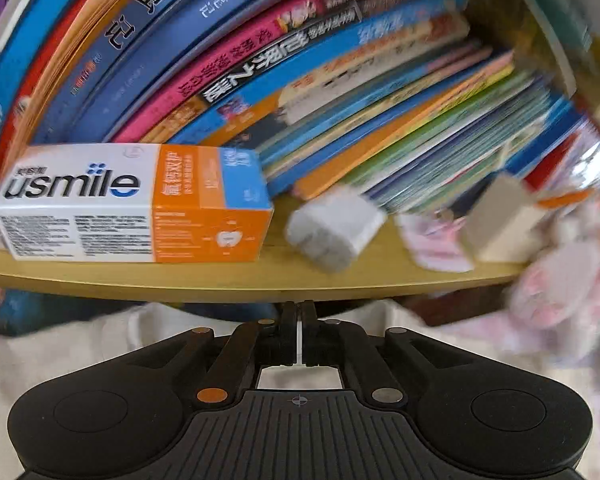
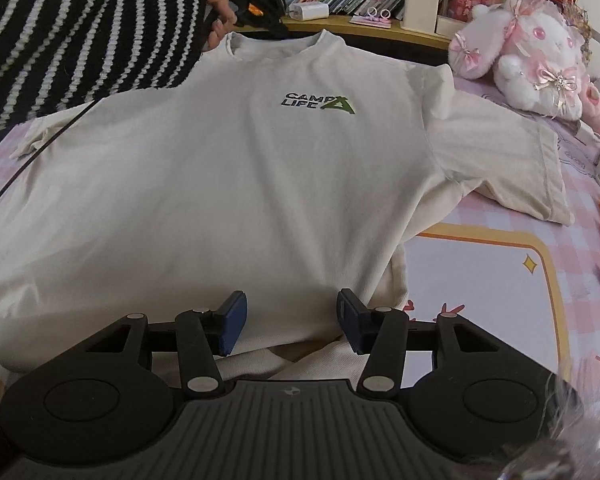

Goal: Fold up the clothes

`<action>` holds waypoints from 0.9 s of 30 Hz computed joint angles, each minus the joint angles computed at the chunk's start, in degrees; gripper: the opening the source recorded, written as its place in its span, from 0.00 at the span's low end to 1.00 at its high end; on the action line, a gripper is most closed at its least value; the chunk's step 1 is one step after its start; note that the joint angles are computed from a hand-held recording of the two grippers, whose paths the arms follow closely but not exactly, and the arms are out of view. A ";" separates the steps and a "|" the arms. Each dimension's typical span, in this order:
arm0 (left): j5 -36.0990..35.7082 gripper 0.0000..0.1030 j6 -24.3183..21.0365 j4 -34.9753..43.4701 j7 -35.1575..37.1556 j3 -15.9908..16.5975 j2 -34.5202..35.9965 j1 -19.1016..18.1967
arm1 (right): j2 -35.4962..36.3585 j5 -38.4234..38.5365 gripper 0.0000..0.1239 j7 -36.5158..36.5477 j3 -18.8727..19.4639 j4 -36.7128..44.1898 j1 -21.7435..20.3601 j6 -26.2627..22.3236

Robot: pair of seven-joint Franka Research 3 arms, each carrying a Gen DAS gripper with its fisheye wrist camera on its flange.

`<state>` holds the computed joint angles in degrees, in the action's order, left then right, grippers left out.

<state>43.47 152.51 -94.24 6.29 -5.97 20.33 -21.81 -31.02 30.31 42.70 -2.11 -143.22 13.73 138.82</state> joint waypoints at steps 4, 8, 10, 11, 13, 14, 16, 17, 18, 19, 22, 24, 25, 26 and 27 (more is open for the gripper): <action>-3.65 0.04 -1.98 -2.07 9.23 -2.45 -1.92 1.36 | 0.42 0.55 0.43 -0.83 -0.53 0.53 0.26 -0.53; 1.18 0.04 -0.56 -8.93 4.36 -1.78 -7.90 -0.11 | 0.64 0.52 0.44 -2.19 -0.51 0.73 0.30 -0.41; 3.66 0.05 3.15 -13.98 0.59 -2.54 -12.11 0.22 | 0.69 0.67 0.44 -2.60 -0.48 0.71 0.34 -0.18; 4.62 0.07 3.09 -16.56 -0.95 -3.39 -14.60 0.15 | 0.68 0.85 0.44 -2.43 -0.42 0.66 0.29 -0.02; 4.58 0.09 1.52 -21.54 -2.27 -5.80 -19.54 0.29 | 0.66 1.19 0.44 -2.03 -0.33 0.56 0.25 0.31; 4.12 0.09 -0.13 -24.26 -2.67 -7.26 -22.45 0.18 | 0.72 1.47 0.44 -1.64 -0.33 0.57 0.22 0.49; 2.21 0.09 -3.76 -29.20 -2.89 -10.28 -28.18 -0.28 | 0.91 1.60 0.45 -0.66 -0.06 0.69 0.07 0.86; 0.68 0.10 -6.20 -31.27 -3.27 -11.92 -31.13 -0.73 | 0.96 1.56 0.45 0.00 0.13 0.73 -0.02 1.06; -1.10 0.10 -8.80 -33.09 -3.56 -13.58 -34.00 -1.30 | 0.93 1.53 0.45 0.92 0.31 0.79 -0.16 1.11; -3.10 0.11 -11.52 -34.99 -4.30 -15.09 -37.17 -1.95 | 0.89 1.53 0.45 1.87 0.43 0.87 -0.28 1.15; -8.11 0.28 -21.66 -37.56 -6.75 -19.97 -43.65 -3.76 | -0.08 2.67 0.45 6.69 0.09 0.88 -1.07 0.32; -9.43 0.45 -27.42 -37.66 -10.41 -22.94 -45.58 -4.49 | -1.62 2.47 0.45 9.77 -0.18 0.26 -2.16 -0.51; -10.43 0.54 -30.85 -37.99 -12.92 -24.68 -47.33 -5.48 | -2.36 2.34 0.45 11.31 -0.33 -0.01 -2.71 -0.94; -11.31 0.60 -33.12 -38.40 -14.69 -25.49 -48.70 -6.32 | -3.18 2.12 0.45 12.82 -0.49 -0.35 -3.33 -1.39; -12.44 0.61 -35.72 -38.45 -16.60 -26.52 -49.72 -7.23 | -4.54 1.32 0.45 14.07 -0.70 -1.23 -4.30 -1.98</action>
